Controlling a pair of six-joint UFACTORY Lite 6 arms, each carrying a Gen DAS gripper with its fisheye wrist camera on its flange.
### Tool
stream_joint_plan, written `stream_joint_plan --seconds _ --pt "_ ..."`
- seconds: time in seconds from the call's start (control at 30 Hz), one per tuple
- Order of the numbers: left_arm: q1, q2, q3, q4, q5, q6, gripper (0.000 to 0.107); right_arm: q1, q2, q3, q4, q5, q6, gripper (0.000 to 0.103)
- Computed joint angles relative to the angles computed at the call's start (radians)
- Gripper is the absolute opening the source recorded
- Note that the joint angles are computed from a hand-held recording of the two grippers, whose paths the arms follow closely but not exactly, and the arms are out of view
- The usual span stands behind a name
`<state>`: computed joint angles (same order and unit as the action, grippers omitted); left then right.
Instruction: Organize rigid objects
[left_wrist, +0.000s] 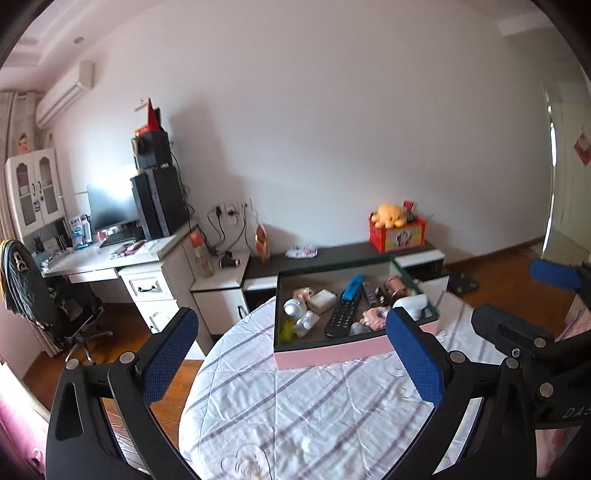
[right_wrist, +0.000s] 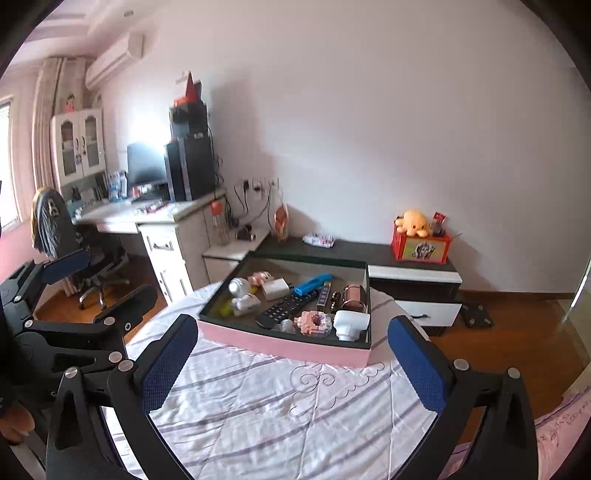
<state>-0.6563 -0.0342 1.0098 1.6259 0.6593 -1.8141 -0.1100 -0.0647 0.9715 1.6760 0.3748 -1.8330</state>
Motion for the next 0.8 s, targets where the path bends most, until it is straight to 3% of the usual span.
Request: stream_joint_plan --seconds 0.27,0.37,0.53,0.67,0.8 --pt "-0.188 -0.281 -0.201 -0.041 0.172 0.000 0.103 -0.039 -0.413 -0.281 -0.047 0.026 0.072 0.103" --pt "-0.287 -0.346 -0.238 -0.061 0.300 0.018 0.103 -0.025 -0.516 -0.320 -0.145 0.008 0.177 0.103" --pt "-0.393 -0.441 -0.273 -0.088 0.416 0.031 0.103 -0.018 -0.656 -0.364 -0.270 0.018 0.324 0.103" --pt "-0.558 -0.502 -0.292 -0.101 0.603 0.040 0.103 -0.006 -0.757 -0.381 -0.398 0.024 0.462 0.103" --pt "-0.675 -0.540 -0.305 -0.090 0.730 0.040 0.103 -0.005 -0.868 -0.391 -0.497 0.047 0.577 0.103"
